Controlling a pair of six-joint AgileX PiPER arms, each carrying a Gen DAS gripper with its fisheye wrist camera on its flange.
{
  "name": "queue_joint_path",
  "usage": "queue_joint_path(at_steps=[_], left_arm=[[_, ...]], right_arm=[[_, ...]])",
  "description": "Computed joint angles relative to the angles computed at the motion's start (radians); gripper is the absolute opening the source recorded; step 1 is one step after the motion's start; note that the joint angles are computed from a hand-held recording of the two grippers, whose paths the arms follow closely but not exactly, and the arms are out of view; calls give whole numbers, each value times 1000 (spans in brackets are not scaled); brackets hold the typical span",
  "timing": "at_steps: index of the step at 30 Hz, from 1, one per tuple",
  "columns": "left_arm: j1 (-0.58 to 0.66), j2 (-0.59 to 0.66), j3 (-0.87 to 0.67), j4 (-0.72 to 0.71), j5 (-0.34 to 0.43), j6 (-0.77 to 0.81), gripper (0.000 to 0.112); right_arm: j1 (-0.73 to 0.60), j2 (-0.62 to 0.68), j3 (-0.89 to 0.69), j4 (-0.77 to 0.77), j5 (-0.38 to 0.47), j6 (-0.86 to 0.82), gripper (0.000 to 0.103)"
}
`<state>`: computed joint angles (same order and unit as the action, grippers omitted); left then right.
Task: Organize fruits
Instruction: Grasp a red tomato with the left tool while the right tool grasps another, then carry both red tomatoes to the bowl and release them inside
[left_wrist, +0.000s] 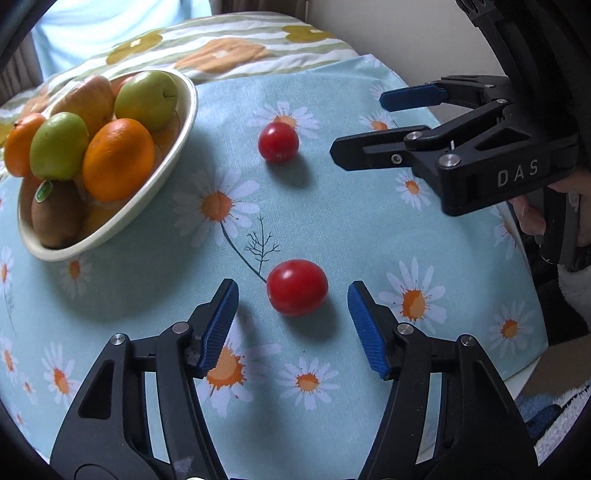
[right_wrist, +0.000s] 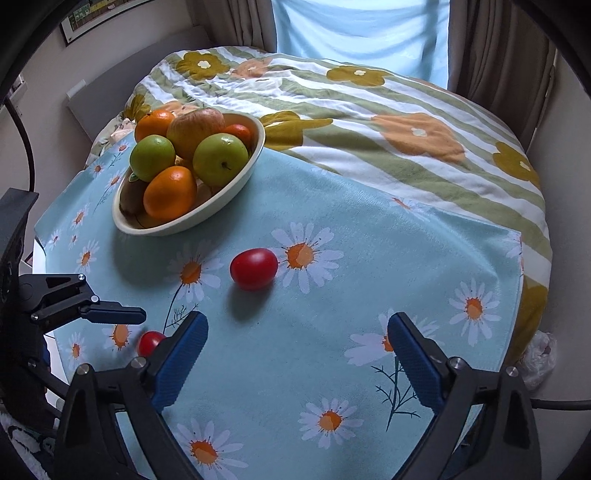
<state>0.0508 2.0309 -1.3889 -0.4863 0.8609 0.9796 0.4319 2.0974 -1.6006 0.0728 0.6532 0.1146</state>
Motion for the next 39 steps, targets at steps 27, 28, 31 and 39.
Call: queue_joint_path(at_steps=[27,28,31,39], left_arm=[[16,12,-15,33,-51,-89,39],[21,13,-16,36,-52,-92,39],[35,15,-23,39,-55,-99,39],[81,6,-48,19,-40,-101,39]], right_arm=[[7,184,-227,123,57,-163,50],[8,189,-234,122,58,-164,48],[15,200,-254,104,63,-154,36],[17,187,-263,93,64,-123,33]])
